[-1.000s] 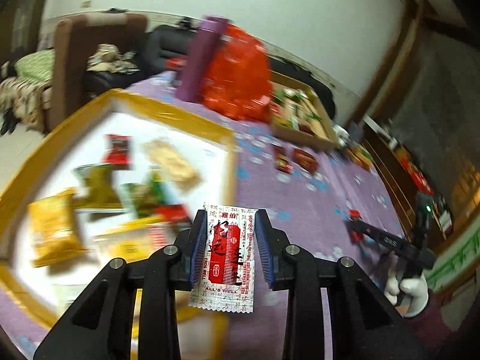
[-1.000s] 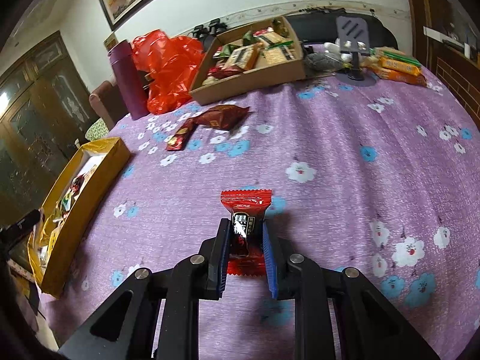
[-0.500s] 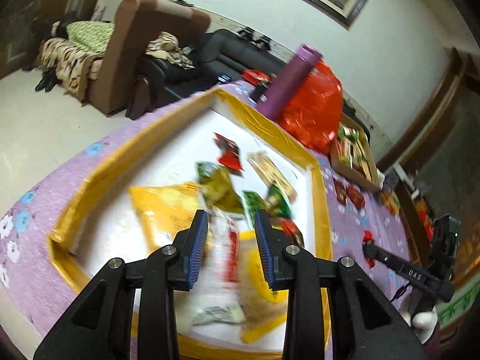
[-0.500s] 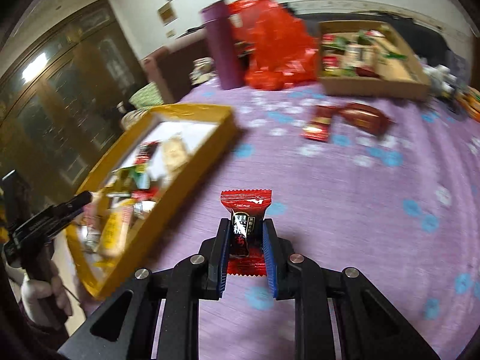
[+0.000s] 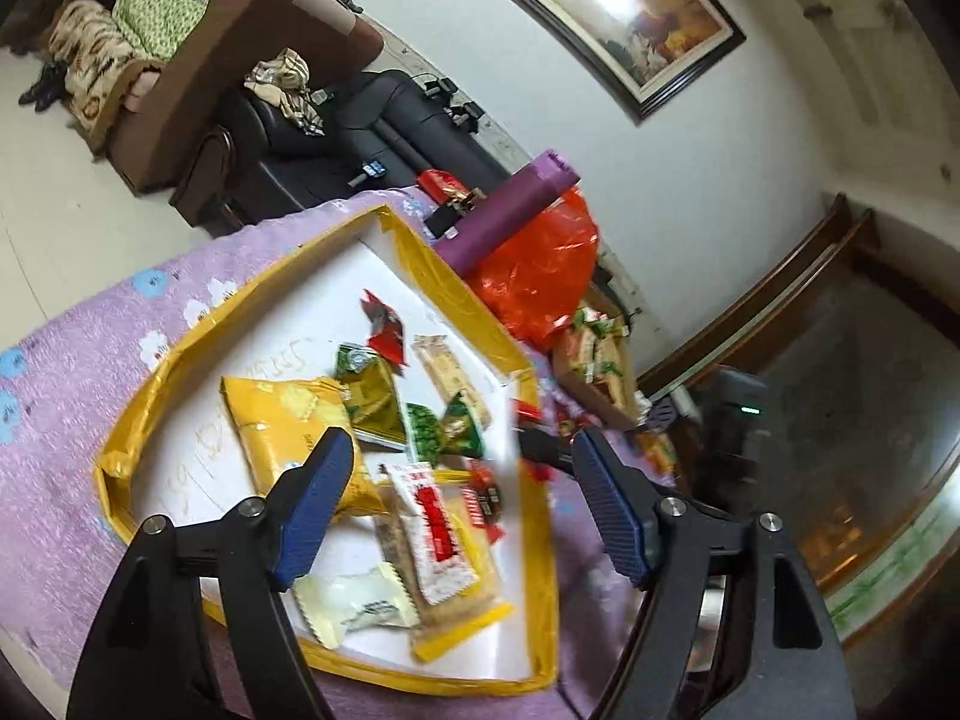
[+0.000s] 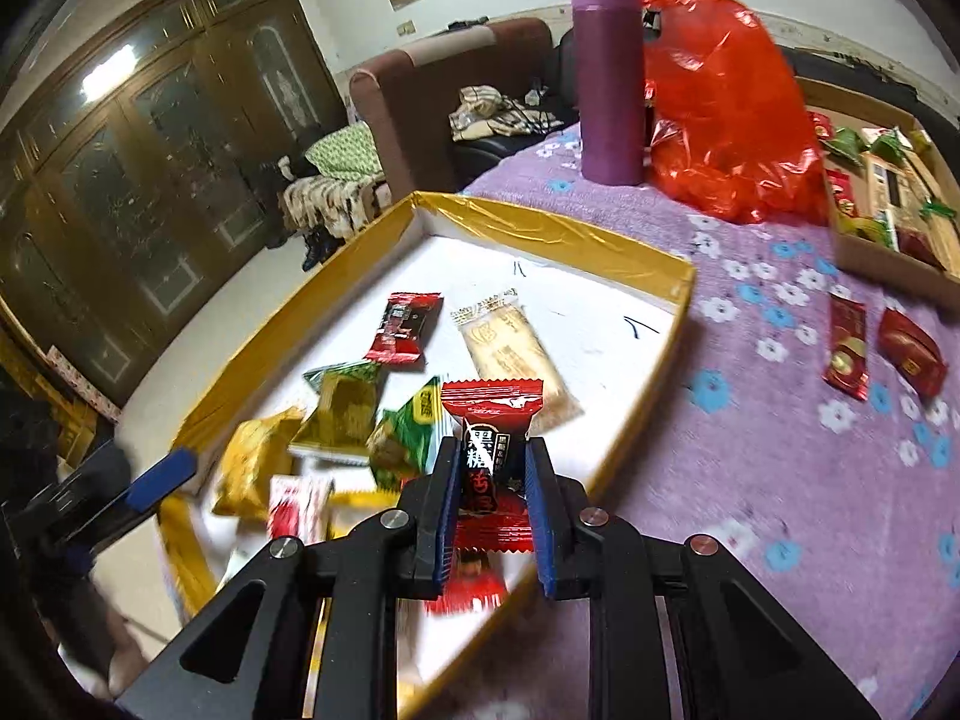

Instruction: Organize snacks

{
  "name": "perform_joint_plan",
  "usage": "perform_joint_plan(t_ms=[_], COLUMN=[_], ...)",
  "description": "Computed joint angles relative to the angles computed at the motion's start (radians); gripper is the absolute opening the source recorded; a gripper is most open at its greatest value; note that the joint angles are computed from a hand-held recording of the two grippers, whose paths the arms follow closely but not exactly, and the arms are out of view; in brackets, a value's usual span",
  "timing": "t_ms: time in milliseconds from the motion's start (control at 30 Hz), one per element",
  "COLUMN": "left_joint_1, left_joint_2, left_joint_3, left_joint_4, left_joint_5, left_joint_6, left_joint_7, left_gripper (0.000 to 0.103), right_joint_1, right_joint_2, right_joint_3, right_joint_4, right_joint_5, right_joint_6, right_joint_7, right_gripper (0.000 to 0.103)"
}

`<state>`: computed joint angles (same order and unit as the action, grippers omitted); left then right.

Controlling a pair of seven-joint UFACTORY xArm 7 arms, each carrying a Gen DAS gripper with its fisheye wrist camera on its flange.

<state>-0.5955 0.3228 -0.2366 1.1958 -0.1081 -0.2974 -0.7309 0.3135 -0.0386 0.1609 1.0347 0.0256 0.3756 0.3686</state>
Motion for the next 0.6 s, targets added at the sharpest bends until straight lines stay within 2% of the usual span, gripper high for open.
perform_joint_plan(t_ms=[33,133,233,267,367,467,567,600], left_joint_1=[0.019,0.092,0.153,0.178,0.149,0.149,0.078,0.076], left_joint_2=[0.001,0.004,0.009,0.012,-0.001,0.004,0.01,0.017], left_joint_3=[-0.021,-0.097,-0.156,-0.18,-0.153,-0.165,-0.114,-0.119], left_joint_4=[-0.002,-0.01,-0.007,-0.009,-0.011,0.007,0.053,0.067], left_joint_5=[0.009,0.071,0.13,0.152,0.155,0.183,0.175,0.177], left_joint_6=[-0.009,-0.025,-0.018,-0.024,-0.022,-0.019,0.022,0.032], left_joint_7=[-0.012,-0.064,-0.122,-0.147,-0.169,-0.19,-0.153,-0.144], left_gripper=[0.076,0.077,0.077,0.077,0.077,0.078,0.079,0.079], right_joint_1=[-0.001,-0.007,-0.024,-0.036,-0.095,-0.178,-0.249,-0.263], right_joint_2=[0.016,0.034,-0.031,-0.062,-0.13,-0.17,-0.155,-0.144], right_joint_3=[-0.002,-0.011,-0.031,-0.04,-0.062,-0.099,-0.13,-0.136], right_joint_4=[0.014,0.025,-0.036,-0.063,-0.122,-0.159,-0.147,-0.14], right_joint_5=[0.008,0.142,0.22,0.21,0.126,0.063,0.017,0.006], right_joint_6=[0.005,0.0,-0.035,-0.041,-0.035,-0.008,0.014,0.017], right_joint_7=[-0.004,-0.083,-0.131,-0.126,-0.065,-0.001,0.035,0.037], right_gripper=[0.024,0.025,0.034,0.037,0.039,0.041,0.042,0.042])
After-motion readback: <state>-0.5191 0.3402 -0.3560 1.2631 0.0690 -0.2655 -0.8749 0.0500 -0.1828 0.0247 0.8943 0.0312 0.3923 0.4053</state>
